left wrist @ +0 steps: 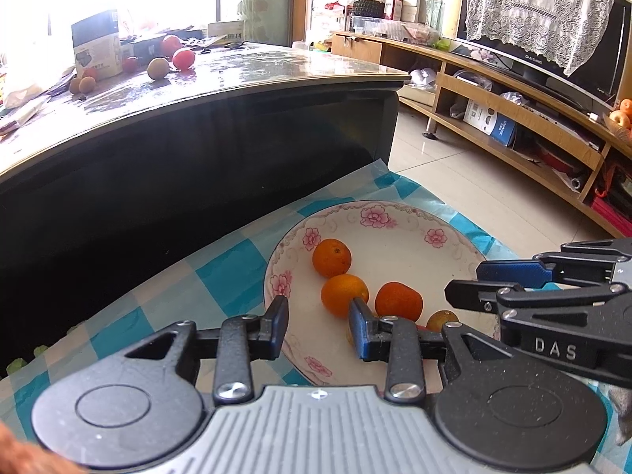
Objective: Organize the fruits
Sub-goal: 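Withdraw both tools from the bowl toward the tomatoes left on the cloth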
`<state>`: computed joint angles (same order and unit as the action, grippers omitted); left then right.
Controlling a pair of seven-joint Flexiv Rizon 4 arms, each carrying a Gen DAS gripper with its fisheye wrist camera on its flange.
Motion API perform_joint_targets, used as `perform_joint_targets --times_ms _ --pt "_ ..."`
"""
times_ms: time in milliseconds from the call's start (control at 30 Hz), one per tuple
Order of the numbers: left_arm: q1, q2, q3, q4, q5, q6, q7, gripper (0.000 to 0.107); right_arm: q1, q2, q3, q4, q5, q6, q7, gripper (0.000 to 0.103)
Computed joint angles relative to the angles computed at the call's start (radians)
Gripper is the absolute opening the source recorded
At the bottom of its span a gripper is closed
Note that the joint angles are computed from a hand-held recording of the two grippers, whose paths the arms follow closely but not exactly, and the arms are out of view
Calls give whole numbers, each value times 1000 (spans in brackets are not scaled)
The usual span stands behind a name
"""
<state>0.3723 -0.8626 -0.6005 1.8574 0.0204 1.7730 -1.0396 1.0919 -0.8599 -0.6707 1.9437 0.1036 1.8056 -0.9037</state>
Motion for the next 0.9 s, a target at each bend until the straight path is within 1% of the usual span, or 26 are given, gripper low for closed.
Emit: perform_joint_targets --times_ms 100,200,467,600,667,733,800,833,900 --pt "10 7 -6 11 5 -6 3 43 -1 3 -2 3 5 4 2 27" --pt "25 16 -17 27 11 -9 12 43 -12 13 14 6 1 11 -7 27" --pt "96 39 -66 89 21 -37 52 43 -72 76 121 35 -20 43 -85 27" --pt "139 58 -91 130 16 -61 84 43 -129 127 218 57 -46 51 -142 27" --pt "168 67 -110 153 15 -78 108 43 -169 150 280 65 -68 52 -174 27" --pt "199 79 -130 177 8 -99 132 43 -206 166 338 68 -81 51 -193 32" --pt "225 96 -143 205 2 -118 163 43 -251 177 400 64 -99 44 -204 33" --pt "236 107 -145 218 -3 -129 179 43 -264 180 421 62 -107 41 -209 33" --pt "252 123 -148 240 -12 -140 213 43 -265 177 428 59 -113 40 -216 34"
